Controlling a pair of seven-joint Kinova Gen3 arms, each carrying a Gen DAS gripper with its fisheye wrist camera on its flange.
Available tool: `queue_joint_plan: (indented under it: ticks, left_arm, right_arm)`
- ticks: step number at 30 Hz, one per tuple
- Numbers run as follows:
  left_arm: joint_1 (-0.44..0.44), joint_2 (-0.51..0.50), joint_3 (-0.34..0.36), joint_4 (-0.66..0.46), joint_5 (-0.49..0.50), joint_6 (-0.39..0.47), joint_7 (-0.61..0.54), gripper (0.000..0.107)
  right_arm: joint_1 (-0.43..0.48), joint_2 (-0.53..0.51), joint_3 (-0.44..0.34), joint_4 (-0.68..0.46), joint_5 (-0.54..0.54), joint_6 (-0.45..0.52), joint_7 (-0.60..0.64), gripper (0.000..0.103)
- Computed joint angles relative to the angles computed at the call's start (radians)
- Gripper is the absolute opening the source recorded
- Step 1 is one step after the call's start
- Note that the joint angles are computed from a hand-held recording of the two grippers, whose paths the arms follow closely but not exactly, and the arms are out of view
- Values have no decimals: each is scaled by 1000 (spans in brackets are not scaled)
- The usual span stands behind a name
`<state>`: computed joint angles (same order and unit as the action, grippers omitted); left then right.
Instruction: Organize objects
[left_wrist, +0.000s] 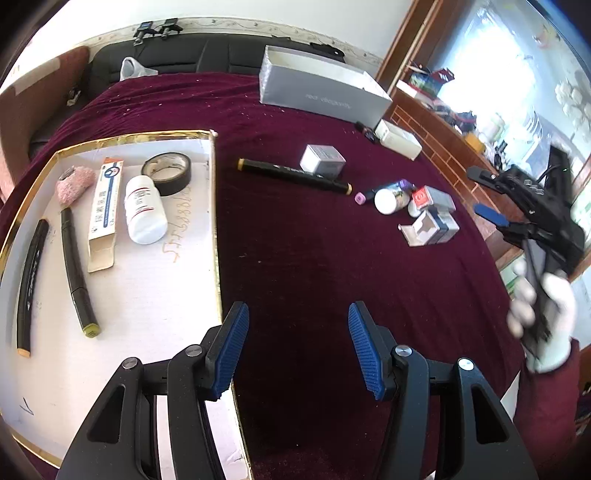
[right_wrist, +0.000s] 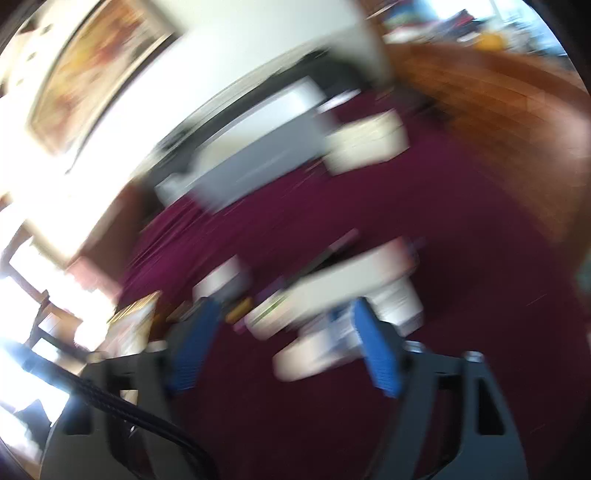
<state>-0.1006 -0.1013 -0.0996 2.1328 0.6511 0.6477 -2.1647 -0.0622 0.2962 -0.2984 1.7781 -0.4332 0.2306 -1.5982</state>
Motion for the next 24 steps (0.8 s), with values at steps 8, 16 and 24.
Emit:
queue_joint_plan:
  ticks: [8, 16, 24]
  left_arm:
    - [-15, -11, -17, 9, 34, 11, -32, 50]
    - [-16, -1, -12, 7, 41, 15, -27, 50]
    - [37, 7, 63, -20, -31, -91, 94, 52]
  right_arm:
    - [251, 200, -194, -119, -240, 194, 246, 81]
    - [284, 313, -458, -135, -260, 485, 533, 82]
    - [224, 70, -286, -6, -398, 369, 643, 82]
